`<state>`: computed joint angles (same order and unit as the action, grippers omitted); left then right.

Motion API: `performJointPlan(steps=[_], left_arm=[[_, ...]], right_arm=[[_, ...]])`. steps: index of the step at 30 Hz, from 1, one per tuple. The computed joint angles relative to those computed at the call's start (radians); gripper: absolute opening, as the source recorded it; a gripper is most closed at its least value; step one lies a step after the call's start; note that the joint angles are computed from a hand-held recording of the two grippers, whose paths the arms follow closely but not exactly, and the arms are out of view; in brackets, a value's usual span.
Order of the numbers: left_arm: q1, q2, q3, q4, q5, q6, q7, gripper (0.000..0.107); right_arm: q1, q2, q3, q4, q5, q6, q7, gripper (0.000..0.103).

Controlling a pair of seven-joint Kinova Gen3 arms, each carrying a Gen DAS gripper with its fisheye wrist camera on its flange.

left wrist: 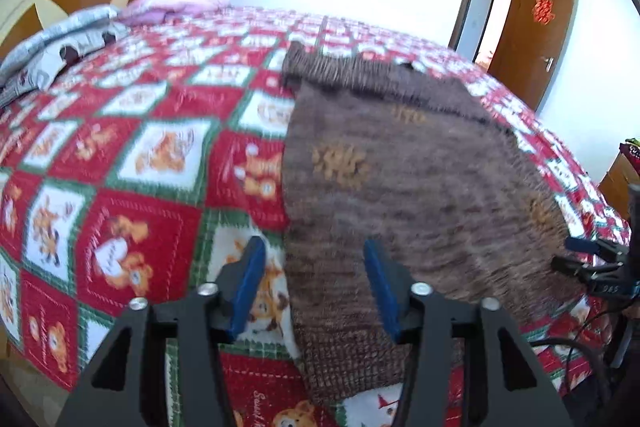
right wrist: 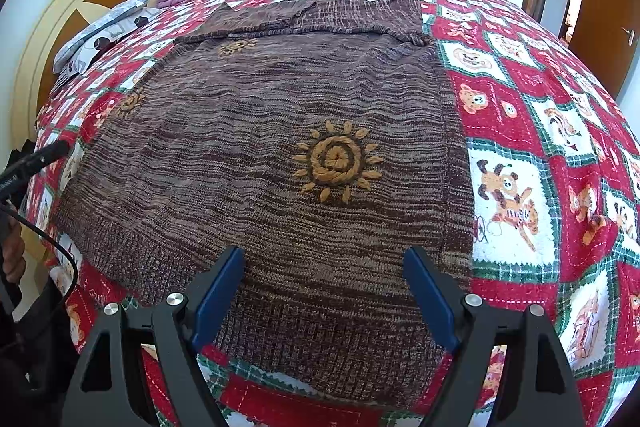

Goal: Fold small clothes
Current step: 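Move both open tools to the ribbed hem of the brown sweater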

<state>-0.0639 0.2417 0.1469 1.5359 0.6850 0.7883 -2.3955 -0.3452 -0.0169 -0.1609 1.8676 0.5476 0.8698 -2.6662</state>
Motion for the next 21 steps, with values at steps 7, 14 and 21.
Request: performJointPlan(steps=[7,14,21], left_arm=[[0.036,0.099,0.006,-0.065,-0.097,0.025,0.081,0.066],[-0.048,0.093,0.05,-0.077,-0.051,0.128,0.028,0.066],[-0.042,0.079,0.025,-0.076,0.039,0.097,-0.008,0.066]], right_arm=[[-0.004,-0.001,-0.003,0.001,0.009,0.005,-0.008,0.083],[-0.007,0.001,-0.004,0.002,0.02,0.01,-0.015,0.083],[-0.021,0.01,-0.01,-0.001,0.041,0.025,-0.031,0.083]])
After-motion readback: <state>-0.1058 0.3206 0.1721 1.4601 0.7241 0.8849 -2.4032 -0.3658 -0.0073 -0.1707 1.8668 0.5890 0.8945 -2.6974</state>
